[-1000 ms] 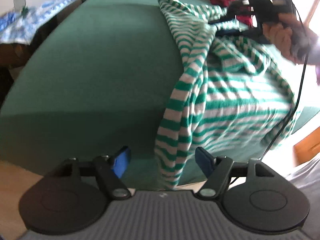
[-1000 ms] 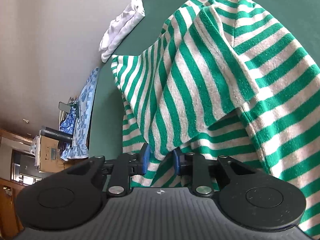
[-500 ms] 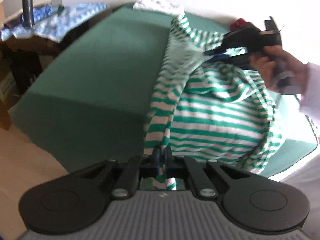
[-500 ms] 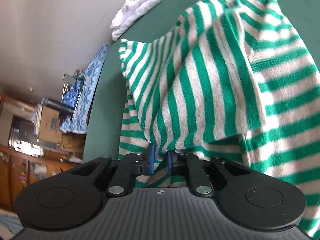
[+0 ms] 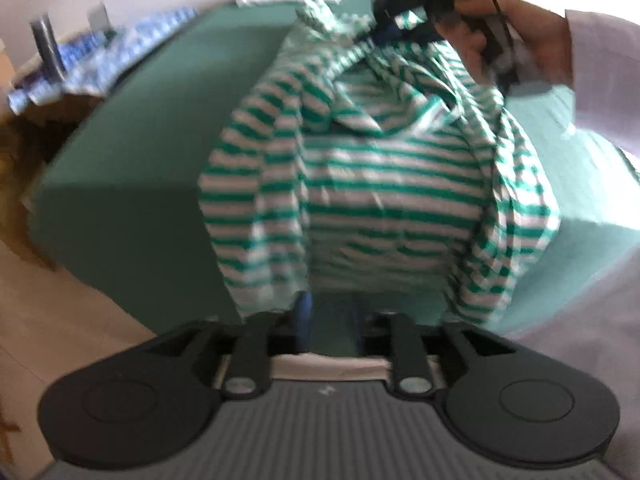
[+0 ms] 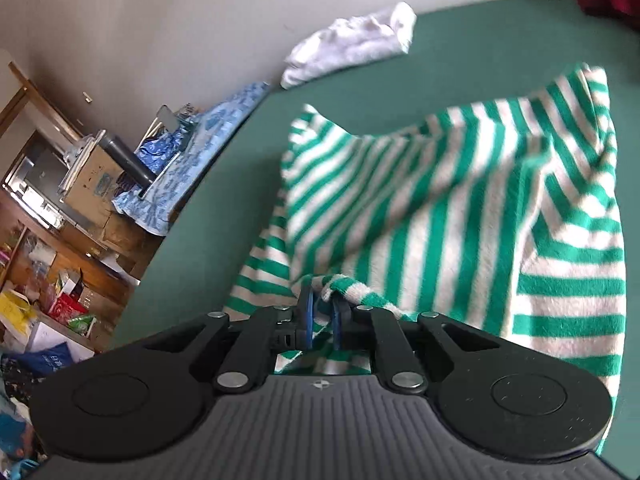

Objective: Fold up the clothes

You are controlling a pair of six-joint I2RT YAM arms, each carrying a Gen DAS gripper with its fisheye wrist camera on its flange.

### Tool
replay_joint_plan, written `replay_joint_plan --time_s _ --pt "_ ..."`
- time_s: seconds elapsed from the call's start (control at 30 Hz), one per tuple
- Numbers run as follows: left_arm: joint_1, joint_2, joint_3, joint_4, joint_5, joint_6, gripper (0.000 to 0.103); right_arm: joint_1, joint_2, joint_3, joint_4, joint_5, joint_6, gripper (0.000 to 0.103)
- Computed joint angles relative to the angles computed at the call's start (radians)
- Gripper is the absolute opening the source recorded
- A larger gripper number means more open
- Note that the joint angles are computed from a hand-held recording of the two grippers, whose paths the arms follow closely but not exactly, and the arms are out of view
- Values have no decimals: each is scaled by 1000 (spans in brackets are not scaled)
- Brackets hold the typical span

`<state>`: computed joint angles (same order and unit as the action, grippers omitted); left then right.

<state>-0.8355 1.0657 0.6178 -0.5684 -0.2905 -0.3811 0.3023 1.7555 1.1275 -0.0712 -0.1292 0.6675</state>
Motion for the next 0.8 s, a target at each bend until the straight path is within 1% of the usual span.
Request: replay_joint_plan --time_s 0.03,0.07,0.1,0.17,0.2,0.27,0.3,0.33,0.37,0.47,0.57,0.7,0.73,0.8 --pt "-5 25 -1 30 -52 20 60 -5 3 -2 7 -16 18 9" --pt "-9 51 -3 64 -105 43 66 -9 1 -4 12 -30 35 10" --pt "2 96 6 94 -127 67 67 -11 -1 -8 22 -39 47 14" --pt "37 192 37 148 -111 108 67 -13 0 -1 21 -54 49 19" --pt "37 244 59 156 -131 104 66 -15 7 12 8 -62 35 21" --pt "34 347 110 160 -174 91 47 -18 19 32 -13 -72 24 21" --pt "35 376 128 150 -174 84 23 -23 14 29 -13 -79 30 21" --pt "36 403 145 139 -173 78 5 -28 9 25 -13 -87 37 21" --pt "38 430 163 127 -171 72 1 -33 4 21 -13 -93 42 21" --pt "13 389 156 85 -202 54 0 -35 -11 15 -16 -93 28 21" --pt "-33 273 149 -8 -246 14 0 -32 -34 2 4 -82 7 12" --pt "-127 147 170 -129 -283 -68 0 -23 -122 -100 161 -63 -17 8" --pt "-139 144 165 -126 -273 -73 0 -23 -142 -127 187 -52 -22 8" --pt "-163 142 153 -113 -251 -80 0 -25 -115 -106 137 -36 -28 8"
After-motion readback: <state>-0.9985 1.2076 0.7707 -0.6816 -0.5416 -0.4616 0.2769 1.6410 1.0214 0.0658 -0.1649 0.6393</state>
